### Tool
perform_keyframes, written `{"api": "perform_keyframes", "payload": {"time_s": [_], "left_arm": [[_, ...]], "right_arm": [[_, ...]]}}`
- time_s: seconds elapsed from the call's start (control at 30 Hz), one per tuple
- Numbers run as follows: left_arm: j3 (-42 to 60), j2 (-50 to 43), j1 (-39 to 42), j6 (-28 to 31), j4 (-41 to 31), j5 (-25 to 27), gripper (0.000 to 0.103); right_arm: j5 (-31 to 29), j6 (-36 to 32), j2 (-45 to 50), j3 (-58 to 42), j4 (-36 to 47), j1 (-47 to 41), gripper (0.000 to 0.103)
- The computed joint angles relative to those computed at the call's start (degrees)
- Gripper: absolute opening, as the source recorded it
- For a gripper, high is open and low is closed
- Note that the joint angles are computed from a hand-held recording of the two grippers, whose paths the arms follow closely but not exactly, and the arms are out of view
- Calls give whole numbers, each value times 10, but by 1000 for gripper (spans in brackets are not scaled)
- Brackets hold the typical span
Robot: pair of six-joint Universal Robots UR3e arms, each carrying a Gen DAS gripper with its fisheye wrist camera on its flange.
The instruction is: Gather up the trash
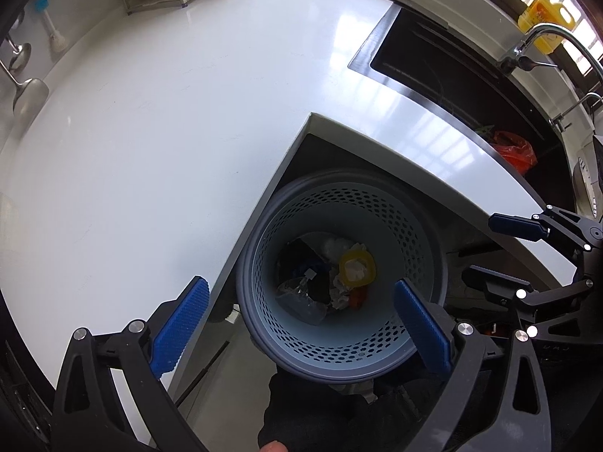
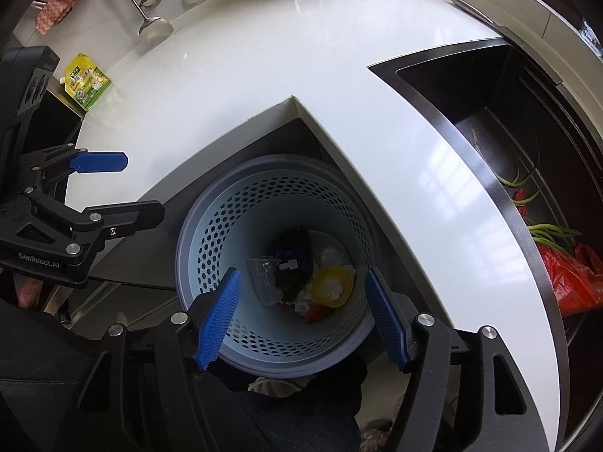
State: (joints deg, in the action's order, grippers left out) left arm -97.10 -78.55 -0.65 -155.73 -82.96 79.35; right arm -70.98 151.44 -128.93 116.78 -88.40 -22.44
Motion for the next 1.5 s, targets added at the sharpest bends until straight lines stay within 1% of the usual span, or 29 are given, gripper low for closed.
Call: {"api": "perform_keyframes", "payload": {"time_s": [0.2,0.43,0.57,0.83,1.5], "left_arm": [[12,11,5,-4,-5,13,97],[14,19,17,-6,-12,13,97],[10,23,20,-8,-12,13,97],[9,31,27,-5,-21,16,97],[14,23,17,-16,-8,29,97]], "right_arm": [[7,-8,0,-29,30,-12,66],[-1,13,18,-22,-4,29,67],[-2,18,22,-21,-9,38,67],[0,16,18,-39,10,40,67],[-7,23,22,-39,-1,37,67]]}}
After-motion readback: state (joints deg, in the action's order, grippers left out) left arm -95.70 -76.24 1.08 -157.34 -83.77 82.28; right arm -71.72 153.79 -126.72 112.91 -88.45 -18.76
